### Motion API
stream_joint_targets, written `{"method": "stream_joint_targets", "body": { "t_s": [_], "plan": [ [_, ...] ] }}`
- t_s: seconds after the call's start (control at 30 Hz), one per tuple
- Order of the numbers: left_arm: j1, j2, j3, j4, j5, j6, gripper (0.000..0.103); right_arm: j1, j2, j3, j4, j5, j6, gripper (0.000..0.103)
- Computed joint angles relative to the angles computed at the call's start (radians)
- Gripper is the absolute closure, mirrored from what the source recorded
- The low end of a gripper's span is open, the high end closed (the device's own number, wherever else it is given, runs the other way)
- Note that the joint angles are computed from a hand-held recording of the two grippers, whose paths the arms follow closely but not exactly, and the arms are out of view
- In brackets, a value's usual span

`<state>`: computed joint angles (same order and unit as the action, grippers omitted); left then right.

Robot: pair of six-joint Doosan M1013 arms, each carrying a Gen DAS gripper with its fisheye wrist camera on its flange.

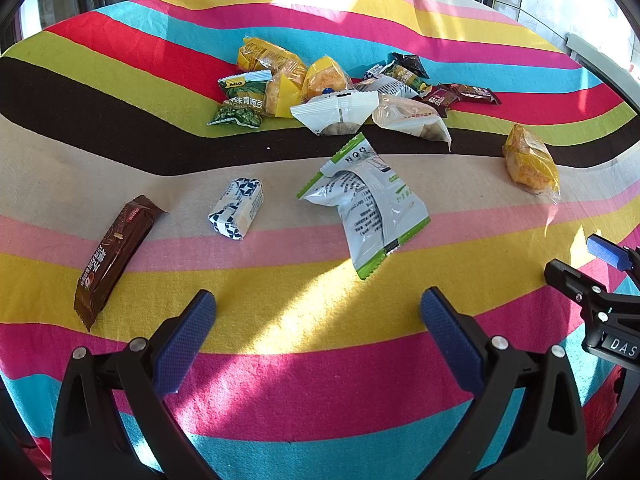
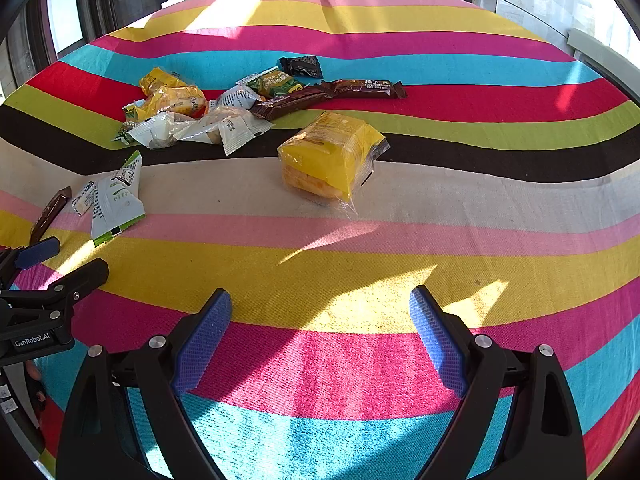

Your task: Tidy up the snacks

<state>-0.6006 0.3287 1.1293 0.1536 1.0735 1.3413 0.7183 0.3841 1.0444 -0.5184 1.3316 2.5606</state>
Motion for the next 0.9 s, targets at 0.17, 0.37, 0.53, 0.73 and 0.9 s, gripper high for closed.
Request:
{"method": "stream_joint_targets", "body": {
  "t_s": [0.17, 0.37, 0.53, 0.73, 0.9],
  "plan": [
    [0.000, 0.000, 0.000, 0.000, 0.000, 0.000, 0.001, 0.000, -0.001, 0.002, 0.001, 0.000, 0.000, 0.016],
    [0.000, 0.000, 0.000, 0.000, 0.000, 0.000, 0.001, 0.001, -0.001, 0.000, 0.000, 0.002, 0.000, 0.016],
    [0.003, 0.001, -0.004, -0.013, 0.003, 0.020, 0.001, 0.001, 0.000, -0.001, 0.000, 0.002, 0.000, 0.016],
    [0.027, -0.028, 0.028, -0.113, -0.002, 0.138, 0.001, -0.010, -0.003, -0.002, 0.015, -0.002, -0.026, 0.016],
    [0.058, -0.079, 0.096, -0.224, -0.036, 0.256, 0.001, -0.070, -0.020, 0.000, 0.143, -0.079, -0.245, 0.016]
  ]
}}
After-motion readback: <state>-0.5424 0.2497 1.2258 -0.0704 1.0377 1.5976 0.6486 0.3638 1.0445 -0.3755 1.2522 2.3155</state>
